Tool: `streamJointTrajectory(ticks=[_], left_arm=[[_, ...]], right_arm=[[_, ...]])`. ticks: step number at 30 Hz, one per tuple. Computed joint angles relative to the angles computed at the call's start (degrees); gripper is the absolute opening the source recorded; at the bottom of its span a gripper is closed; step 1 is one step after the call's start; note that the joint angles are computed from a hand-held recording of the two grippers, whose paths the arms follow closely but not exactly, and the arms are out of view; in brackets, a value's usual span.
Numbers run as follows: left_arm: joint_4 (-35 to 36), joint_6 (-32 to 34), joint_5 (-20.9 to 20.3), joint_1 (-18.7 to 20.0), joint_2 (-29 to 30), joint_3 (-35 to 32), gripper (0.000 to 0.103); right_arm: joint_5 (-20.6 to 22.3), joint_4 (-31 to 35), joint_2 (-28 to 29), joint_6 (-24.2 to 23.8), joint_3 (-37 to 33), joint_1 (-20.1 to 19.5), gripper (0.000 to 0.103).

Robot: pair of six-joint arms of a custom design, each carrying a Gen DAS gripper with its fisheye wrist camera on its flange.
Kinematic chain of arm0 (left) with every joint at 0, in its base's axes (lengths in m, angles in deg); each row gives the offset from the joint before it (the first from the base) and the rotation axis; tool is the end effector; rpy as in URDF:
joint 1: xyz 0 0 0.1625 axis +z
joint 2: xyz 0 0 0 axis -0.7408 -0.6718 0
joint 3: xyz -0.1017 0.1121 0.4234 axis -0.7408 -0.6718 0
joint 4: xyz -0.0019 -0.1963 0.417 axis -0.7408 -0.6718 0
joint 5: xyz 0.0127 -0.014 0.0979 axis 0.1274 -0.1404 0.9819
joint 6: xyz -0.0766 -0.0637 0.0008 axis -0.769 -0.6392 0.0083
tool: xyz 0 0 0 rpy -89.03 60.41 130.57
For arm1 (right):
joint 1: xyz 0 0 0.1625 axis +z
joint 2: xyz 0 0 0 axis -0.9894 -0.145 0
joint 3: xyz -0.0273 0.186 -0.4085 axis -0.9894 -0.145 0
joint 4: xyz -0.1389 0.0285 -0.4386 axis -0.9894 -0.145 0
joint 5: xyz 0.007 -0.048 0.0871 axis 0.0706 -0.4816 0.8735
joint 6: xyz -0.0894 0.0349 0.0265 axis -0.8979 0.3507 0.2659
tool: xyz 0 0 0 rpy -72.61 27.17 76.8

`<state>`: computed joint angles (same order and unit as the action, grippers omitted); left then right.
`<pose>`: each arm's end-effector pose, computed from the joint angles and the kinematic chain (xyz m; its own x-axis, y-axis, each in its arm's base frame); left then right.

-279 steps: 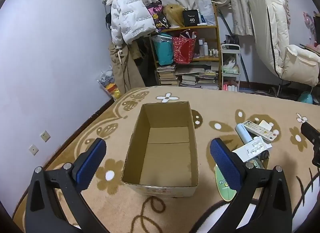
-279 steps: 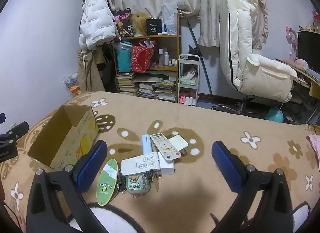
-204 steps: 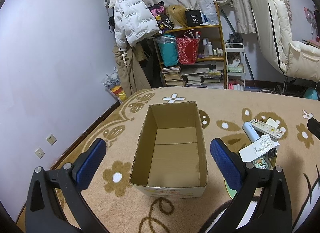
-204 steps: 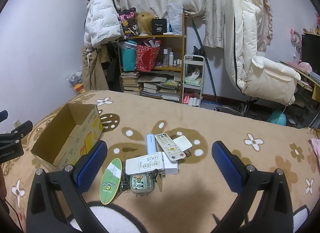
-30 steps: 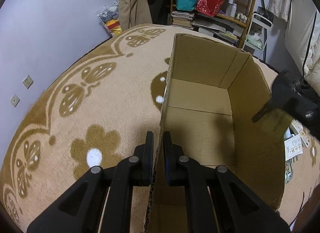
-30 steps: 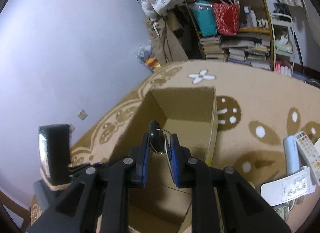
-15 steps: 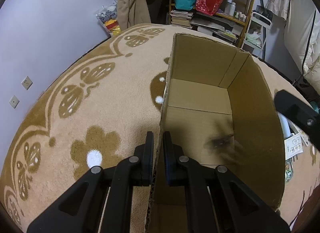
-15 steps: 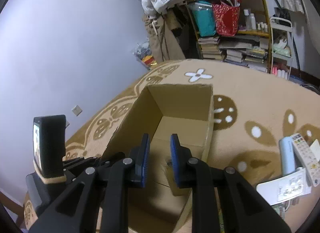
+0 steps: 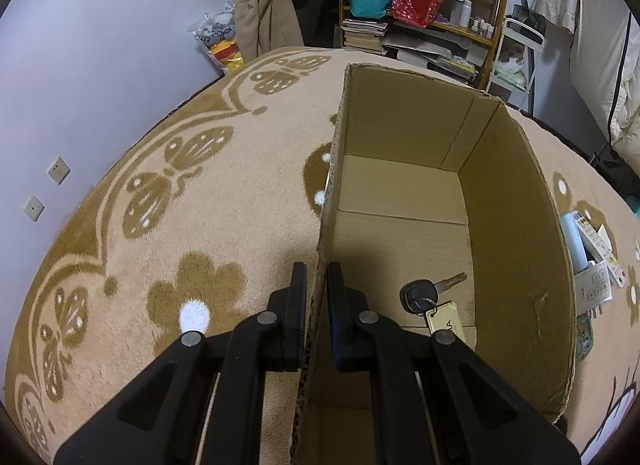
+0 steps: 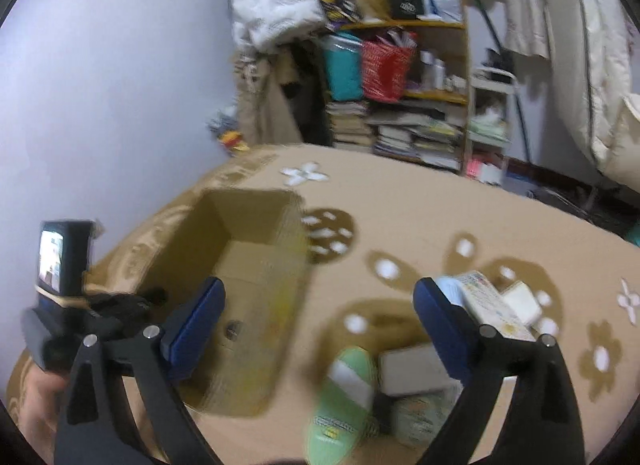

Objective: Organize rigid objects
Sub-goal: 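Move the right tool back to the item pile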

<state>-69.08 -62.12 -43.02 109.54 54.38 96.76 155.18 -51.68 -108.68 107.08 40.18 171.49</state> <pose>-0.2364 -0.8688 -0.0446 -0.6547 0.2700 -0.7060 0.5601 0.8005 -0.2132 0.0782 -0.7744 0.2268 -0.7974 0.2610 0.5441 -0.2828 0.6349 -0.7189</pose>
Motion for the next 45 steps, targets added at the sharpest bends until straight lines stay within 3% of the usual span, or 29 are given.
streamJointTrajectory(ticks=[5,13,19,25,39,45], left_arm=[[-0.44,0.42,0.48,-0.05,0.0,0.19,0.009],[-0.33,0.01,0.38,-0.04,-0.07,0.2,0.009],[0.24,-0.71,0.26,0.04,-0.07,-0.07,0.009],[0.14,-0.98,0.1,0.06,-0.13,0.08,0.009],[0.24,-1.19,0.03,0.1,-0.27,0.27,0.009],[0.12,-0.8,0.18,0.08,-0.24,0.29,0.009]], right_arm=[[4.6,0.38,-1.86,1.39,2.29,-1.81,0.1],[6.12,4.79,-2.4,9.71,4.26,-5.44,0.1],[7.73,6.51,-1.9,11.36,4.07,-6.63,0.1],[4.46,11.61,-1.07,16.44,3.43,-9.03,0.1],[5.45,16.93,3.25,16.45,-0.87,-9.03,0.1],[5.59,15.82,3.04,16.61,-0.34,-9.25,0.1]])
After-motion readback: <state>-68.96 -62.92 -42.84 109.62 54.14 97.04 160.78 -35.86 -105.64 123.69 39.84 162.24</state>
